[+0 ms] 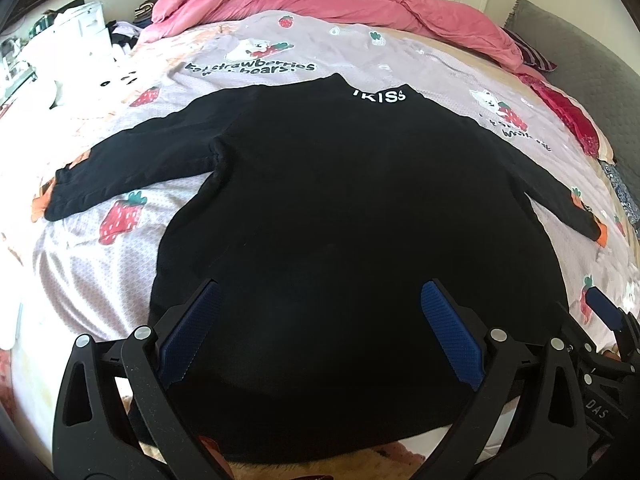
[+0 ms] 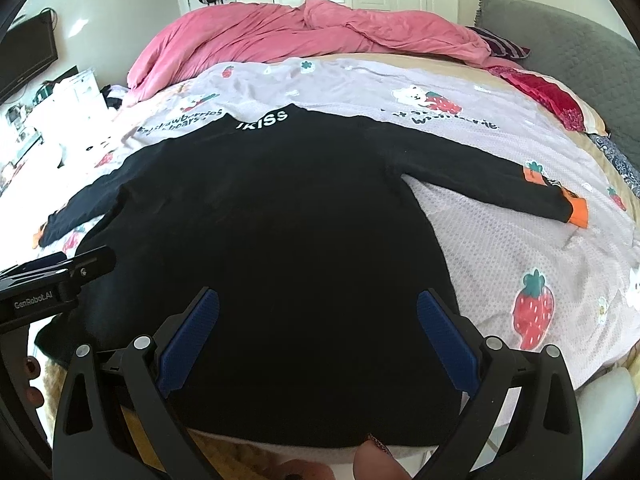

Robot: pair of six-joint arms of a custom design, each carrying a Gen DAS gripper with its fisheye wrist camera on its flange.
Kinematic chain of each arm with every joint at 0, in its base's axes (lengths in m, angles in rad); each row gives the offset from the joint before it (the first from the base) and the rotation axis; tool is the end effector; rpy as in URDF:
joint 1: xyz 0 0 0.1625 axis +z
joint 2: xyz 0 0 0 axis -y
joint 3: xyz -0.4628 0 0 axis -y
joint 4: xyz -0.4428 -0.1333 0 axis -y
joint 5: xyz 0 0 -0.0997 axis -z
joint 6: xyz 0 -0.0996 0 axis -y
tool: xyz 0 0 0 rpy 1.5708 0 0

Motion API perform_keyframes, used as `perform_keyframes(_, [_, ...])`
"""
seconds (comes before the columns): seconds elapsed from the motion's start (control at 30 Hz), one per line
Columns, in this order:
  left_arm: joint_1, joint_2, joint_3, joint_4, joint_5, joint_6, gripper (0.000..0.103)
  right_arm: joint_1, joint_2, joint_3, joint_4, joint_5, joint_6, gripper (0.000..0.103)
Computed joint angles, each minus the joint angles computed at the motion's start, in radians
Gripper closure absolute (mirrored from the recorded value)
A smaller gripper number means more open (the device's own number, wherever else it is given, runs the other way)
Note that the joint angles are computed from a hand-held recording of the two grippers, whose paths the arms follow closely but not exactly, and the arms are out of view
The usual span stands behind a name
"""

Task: Fold small clothes
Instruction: 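Move the right gripper toward the orange-patched cuff of one sleeve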

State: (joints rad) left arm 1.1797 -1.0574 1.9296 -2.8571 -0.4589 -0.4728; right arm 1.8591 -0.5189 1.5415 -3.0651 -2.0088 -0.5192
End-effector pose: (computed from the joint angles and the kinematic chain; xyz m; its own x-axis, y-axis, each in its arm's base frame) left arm -0.0310 -0.6591 0.2263 -0.6459 -0.5320 -0.5475 0.0616 0.6785 -0.7320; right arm 0.3041 -0.7051 -0.0209 -0.6757 -0.4869 0.5535 -0.6779 0.7054 -0.2071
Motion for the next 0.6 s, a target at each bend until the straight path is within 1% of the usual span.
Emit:
perform_keyframes(0.27, [0.02,0.03,-0.072,0.027,-0.022,0.01,0.009,-0.015,0.027,-0.077,0.032,-0.007,0.02,0.004])
perform_keyframes(0.4, [0.028,0.048,-0.114,0.039,-0.016,0.019,0.009,-0.023,0.037,-0.111,0.028,-0.01,0.025,0.004])
perform_keyframes(0.6, [0.037,0.089,-0.192,-0.01,-0.043,0.084,0.009,-0.033,0.058,-0.172,0.051,-0.022,0.044,0.004])
